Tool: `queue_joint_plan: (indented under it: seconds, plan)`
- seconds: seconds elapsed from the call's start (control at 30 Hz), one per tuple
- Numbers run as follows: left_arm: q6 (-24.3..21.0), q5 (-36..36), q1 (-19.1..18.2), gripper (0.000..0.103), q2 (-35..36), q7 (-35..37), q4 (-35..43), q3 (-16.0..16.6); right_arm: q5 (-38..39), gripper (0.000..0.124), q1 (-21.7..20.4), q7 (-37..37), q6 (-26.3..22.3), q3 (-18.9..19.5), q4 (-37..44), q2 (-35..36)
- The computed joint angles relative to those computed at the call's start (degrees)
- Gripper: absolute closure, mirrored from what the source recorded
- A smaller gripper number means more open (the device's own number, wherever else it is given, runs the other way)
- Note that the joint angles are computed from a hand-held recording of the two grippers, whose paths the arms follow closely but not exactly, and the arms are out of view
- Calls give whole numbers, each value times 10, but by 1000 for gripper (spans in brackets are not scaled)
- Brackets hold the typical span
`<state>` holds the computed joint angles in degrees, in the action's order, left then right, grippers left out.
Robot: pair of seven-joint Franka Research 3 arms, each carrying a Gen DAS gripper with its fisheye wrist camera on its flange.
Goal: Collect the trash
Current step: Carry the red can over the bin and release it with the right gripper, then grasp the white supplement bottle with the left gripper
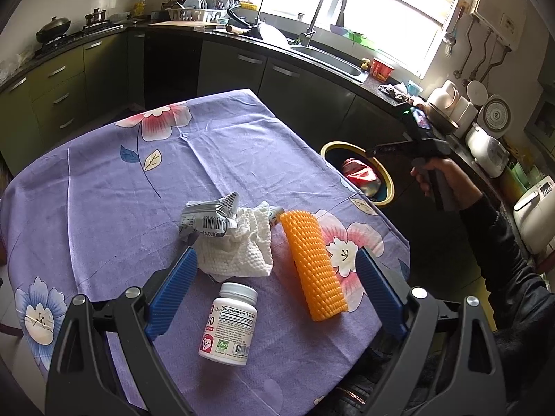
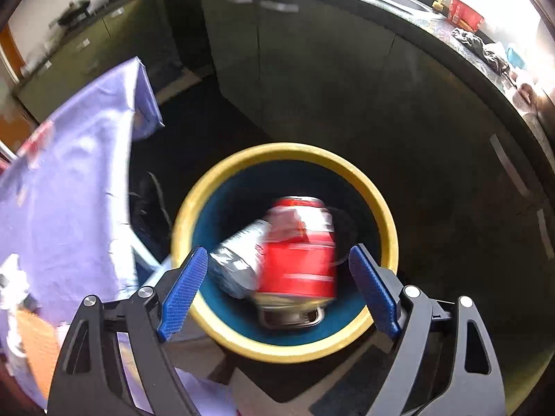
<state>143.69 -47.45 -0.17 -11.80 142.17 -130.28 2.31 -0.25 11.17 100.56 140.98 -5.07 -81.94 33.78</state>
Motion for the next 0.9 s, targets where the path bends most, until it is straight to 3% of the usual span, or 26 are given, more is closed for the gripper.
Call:
queue_joint_plan:
  seconds: [0.37, 0.5, 0.9]
  plan:
    - [3, 43, 8, 15, 27, -12, 4, -13, 51, 40, 17, -54, 196, 47, -317, -212]
    - [8, 82, 16, 15, 45, -29, 3, -20, 120, 40, 12, -104, 226, 76, -377, -244]
    - [3, 183, 35, 18, 88, -61, -3, -43, 144, 39, 34, -134, 252, 83, -406, -254]
